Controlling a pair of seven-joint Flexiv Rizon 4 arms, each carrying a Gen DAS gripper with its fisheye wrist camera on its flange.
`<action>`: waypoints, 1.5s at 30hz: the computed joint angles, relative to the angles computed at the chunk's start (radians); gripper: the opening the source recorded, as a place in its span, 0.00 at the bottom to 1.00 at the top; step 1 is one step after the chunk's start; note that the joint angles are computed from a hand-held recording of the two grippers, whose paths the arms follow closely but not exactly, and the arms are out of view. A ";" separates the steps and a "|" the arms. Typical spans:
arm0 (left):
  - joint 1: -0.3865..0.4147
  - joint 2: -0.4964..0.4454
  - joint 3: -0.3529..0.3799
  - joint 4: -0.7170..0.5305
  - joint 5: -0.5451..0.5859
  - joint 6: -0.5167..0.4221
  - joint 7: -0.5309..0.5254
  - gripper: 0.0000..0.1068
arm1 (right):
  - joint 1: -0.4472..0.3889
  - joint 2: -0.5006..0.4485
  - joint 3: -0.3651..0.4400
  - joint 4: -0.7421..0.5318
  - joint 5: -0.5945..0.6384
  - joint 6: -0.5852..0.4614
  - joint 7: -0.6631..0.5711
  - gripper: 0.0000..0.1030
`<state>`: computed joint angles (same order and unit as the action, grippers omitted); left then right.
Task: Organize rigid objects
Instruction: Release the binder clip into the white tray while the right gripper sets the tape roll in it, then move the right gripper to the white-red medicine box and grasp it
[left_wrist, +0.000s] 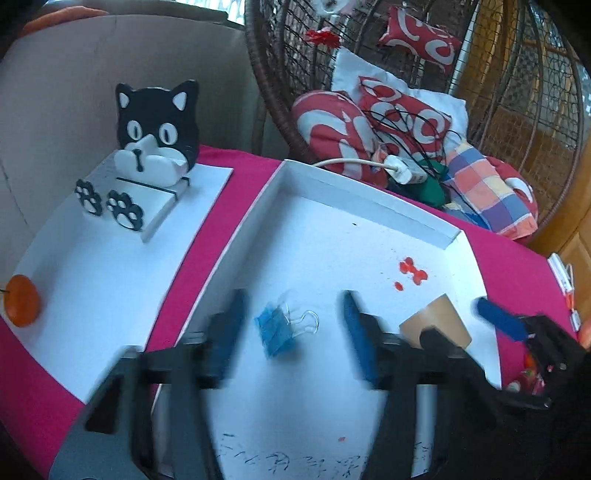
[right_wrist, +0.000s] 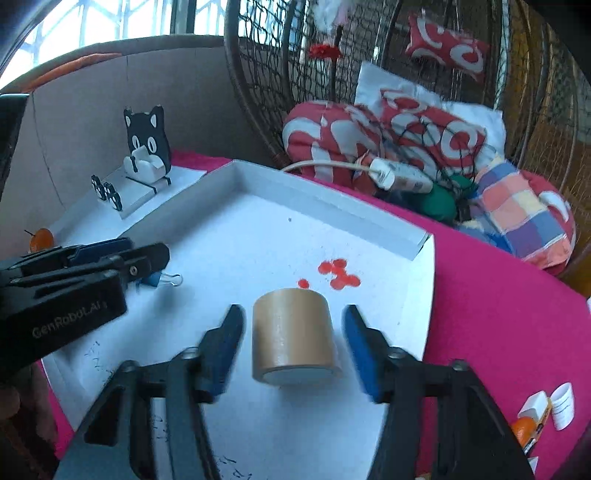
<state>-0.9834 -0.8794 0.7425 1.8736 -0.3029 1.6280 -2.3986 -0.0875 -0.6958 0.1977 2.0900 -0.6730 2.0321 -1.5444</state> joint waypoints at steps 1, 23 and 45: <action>-0.028 -0.013 0.030 0.005 -0.009 0.002 -0.020 0.77 | -0.014 0.000 0.009 0.008 -0.005 0.020 -0.001 0.97; -0.205 -0.091 0.061 -0.021 -0.126 0.331 0.123 0.96 | -0.333 -0.015 -0.154 -0.076 -0.366 0.387 0.442 1.00; 0.000 -0.045 -0.346 -0.199 -0.114 0.168 0.545 0.96 | -0.270 -0.157 -0.479 -0.280 -0.842 0.426 0.868 0.68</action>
